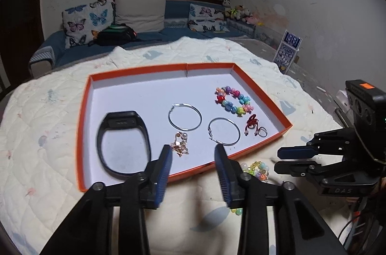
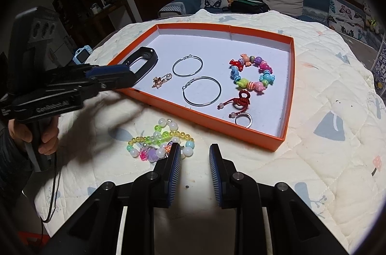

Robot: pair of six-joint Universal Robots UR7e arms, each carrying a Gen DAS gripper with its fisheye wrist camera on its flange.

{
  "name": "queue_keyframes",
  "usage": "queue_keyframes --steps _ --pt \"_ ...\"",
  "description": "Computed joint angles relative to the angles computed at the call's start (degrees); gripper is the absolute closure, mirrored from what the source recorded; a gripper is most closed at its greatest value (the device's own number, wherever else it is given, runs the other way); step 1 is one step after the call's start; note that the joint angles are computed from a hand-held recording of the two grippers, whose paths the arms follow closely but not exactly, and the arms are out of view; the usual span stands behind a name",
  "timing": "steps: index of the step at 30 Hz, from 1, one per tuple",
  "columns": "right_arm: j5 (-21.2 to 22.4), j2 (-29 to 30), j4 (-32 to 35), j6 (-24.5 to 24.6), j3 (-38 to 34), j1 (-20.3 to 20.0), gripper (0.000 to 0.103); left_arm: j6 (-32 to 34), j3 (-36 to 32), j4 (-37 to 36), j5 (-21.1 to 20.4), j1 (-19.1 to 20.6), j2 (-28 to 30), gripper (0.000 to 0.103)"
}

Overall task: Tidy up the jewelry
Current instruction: 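Grasp the pastel beaded bracelet with the right gripper and lift it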

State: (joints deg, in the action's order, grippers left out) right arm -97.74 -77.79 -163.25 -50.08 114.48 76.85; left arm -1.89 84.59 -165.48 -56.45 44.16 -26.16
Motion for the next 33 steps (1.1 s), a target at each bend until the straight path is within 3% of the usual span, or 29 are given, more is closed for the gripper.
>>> queue_keyframes --steps 4,22,24,33 --pt "-0.33 0.47 0.12 0.8 -0.53 0.01 0.079 0.86 2.92 -3.99 3.43 -1.61 -1.43 0.035" --pt "-2.57 3.9 -1.66 0.89 -1.68 1.05 0.081 -4.15 8.48 -4.93 4.45 -2.63 -4.52 0.034" --pt "-3.35 4.08 -2.73 -0.13 -1.42 1.33 0.087 -4.55 8.55 -4.79 4.26 -2.57 -4.48 0.034" --pt "-0.95 -0.1 -4.21 -1.12 1.87 0.4 0.092 -1.53 9.28 -3.89 0.86 -3.22 -3.98 0.034"
